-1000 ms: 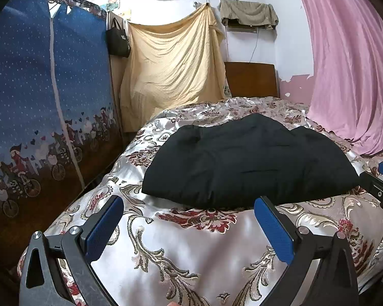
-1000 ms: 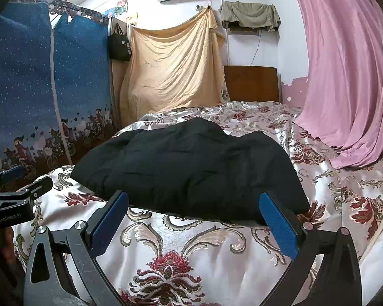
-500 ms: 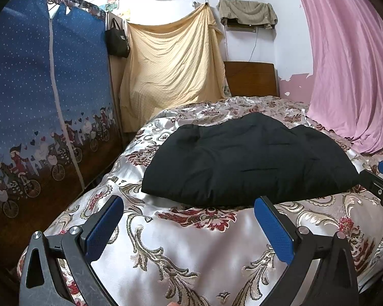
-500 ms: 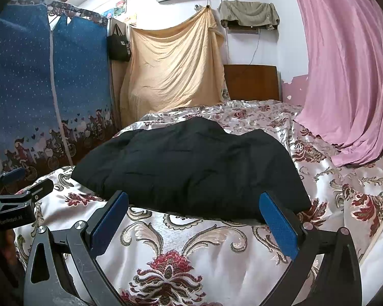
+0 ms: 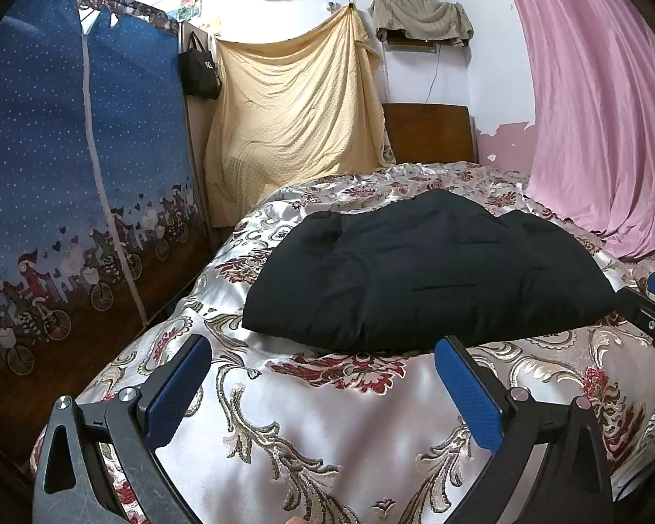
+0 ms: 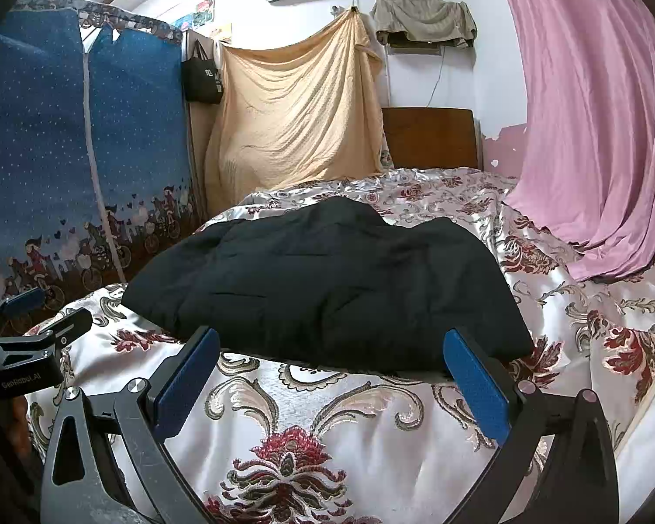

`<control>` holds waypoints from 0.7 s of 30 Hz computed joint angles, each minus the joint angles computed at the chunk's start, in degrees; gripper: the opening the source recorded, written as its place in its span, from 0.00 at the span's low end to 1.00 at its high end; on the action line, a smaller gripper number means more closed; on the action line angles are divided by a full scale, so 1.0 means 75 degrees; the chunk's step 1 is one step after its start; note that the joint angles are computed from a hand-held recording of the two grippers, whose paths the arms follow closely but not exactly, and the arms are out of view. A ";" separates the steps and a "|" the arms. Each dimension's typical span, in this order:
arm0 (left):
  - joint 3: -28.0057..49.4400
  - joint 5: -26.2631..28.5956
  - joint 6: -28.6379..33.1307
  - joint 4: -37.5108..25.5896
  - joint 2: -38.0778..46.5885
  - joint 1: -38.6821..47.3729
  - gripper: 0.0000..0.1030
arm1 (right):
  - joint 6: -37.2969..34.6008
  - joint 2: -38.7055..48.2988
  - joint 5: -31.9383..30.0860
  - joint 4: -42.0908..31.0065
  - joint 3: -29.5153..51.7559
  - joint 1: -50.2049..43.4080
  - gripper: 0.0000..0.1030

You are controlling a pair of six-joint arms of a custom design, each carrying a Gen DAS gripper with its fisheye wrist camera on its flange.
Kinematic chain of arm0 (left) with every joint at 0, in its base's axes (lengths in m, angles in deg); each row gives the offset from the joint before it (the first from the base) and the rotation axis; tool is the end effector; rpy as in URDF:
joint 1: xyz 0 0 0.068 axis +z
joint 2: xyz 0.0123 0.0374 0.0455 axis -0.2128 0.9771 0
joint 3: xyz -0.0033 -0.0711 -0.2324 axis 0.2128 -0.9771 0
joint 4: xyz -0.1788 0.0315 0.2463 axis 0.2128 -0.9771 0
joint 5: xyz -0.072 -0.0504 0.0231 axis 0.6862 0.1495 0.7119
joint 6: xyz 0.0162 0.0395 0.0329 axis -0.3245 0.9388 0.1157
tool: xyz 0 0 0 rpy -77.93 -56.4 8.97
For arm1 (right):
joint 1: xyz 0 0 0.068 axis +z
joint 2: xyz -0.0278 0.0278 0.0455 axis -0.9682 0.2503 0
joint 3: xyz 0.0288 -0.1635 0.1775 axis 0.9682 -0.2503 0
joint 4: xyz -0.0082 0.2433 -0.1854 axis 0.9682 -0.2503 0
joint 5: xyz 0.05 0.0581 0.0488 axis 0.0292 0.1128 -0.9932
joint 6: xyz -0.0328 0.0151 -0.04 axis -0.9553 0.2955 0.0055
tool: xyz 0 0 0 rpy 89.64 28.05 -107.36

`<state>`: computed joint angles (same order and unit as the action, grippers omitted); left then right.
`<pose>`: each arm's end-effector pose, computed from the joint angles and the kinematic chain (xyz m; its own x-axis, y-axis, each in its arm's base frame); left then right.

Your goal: Fold large clothes

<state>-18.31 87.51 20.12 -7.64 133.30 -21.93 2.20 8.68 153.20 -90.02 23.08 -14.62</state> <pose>0.2244 -0.0424 0.1053 -0.3512 0.2158 -0.9111 0.3346 0.9378 0.0931 0.1264 0.1602 0.1077 -0.3350 0.1907 -0.9227 0.3642 0.9294 0.0599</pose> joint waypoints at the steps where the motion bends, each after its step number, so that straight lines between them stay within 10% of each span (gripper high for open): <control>1: 0.0000 0.0017 0.0012 0.0029 0.0032 0.0020 1.00 | 0.0014 0.0010 0.0005 -0.0001 0.0003 0.0006 0.98; 21: -0.0004 0.0108 0.0119 0.0187 0.0175 0.0156 1.00 | 0.0016 0.0054 -0.0026 0.0063 0.0002 -0.0019 0.98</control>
